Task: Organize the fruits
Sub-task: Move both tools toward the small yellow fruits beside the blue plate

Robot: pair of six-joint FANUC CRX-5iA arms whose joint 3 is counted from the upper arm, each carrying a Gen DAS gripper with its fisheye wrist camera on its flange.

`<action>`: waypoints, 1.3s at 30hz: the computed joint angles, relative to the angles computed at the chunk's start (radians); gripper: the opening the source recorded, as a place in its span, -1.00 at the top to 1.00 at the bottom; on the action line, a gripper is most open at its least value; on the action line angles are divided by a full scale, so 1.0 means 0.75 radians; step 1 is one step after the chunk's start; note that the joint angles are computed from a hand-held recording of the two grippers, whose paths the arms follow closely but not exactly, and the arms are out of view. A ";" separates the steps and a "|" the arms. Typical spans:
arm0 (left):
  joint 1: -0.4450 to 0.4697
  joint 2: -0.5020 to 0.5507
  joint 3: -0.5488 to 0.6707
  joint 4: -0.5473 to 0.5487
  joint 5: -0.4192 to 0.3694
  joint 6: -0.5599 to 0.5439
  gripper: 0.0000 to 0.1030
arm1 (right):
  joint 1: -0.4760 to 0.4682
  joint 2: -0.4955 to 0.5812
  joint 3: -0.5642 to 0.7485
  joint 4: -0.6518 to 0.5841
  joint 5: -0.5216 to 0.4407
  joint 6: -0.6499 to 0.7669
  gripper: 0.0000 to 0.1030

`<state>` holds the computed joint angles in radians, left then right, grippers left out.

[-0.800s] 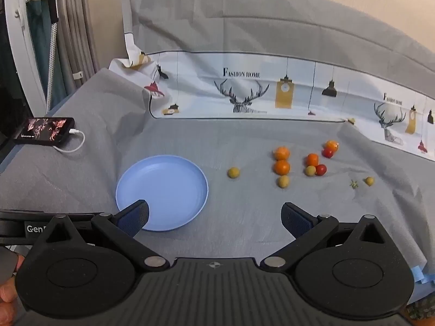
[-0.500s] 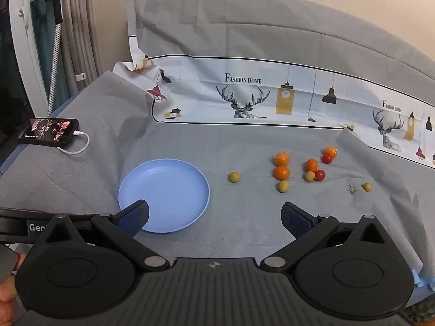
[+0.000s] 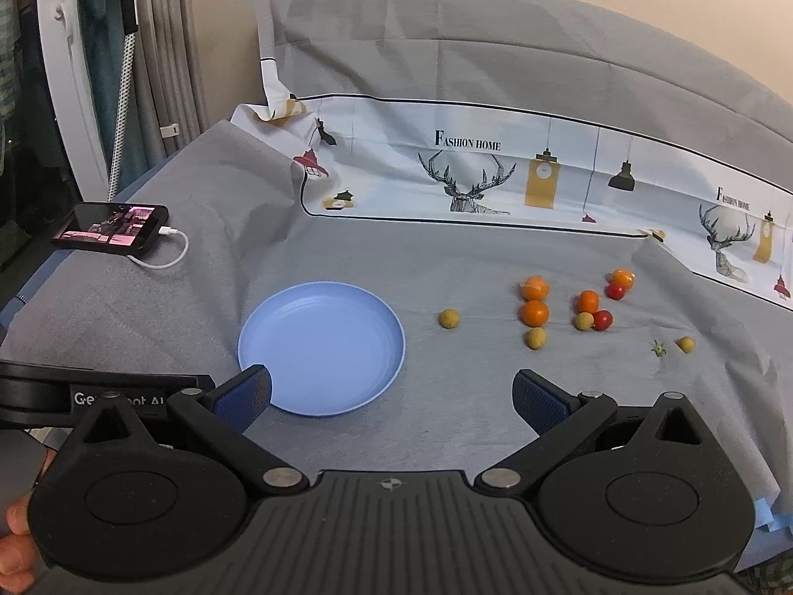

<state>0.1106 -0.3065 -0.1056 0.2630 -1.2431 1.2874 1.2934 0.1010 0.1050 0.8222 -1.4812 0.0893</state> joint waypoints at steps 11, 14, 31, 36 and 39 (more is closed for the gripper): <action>-0.057 0.019 0.040 -0.120 0.012 0.030 -1.00 | -0.004 -0.011 -0.020 -0.013 0.006 -0.016 -0.99; -0.069 0.026 0.053 -0.149 0.013 0.047 -1.00 | -0.015 -0.015 -0.024 -0.024 0.022 -0.007 -0.99; -0.144 0.112 0.095 -0.212 0.021 0.102 -1.00 | -0.090 -0.051 -0.099 -0.089 0.132 -0.048 -0.99; -0.200 0.163 0.131 -0.192 0.000 0.084 -0.99 | -0.110 -0.114 -0.209 -0.053 0.152 -0.155 -0.99; -0.281 0.189 0.141 -0.210 0.060 0.105 -1.00 | -0.133 -0.175 -0.291 -0.056 0.143 -0.229 -0.99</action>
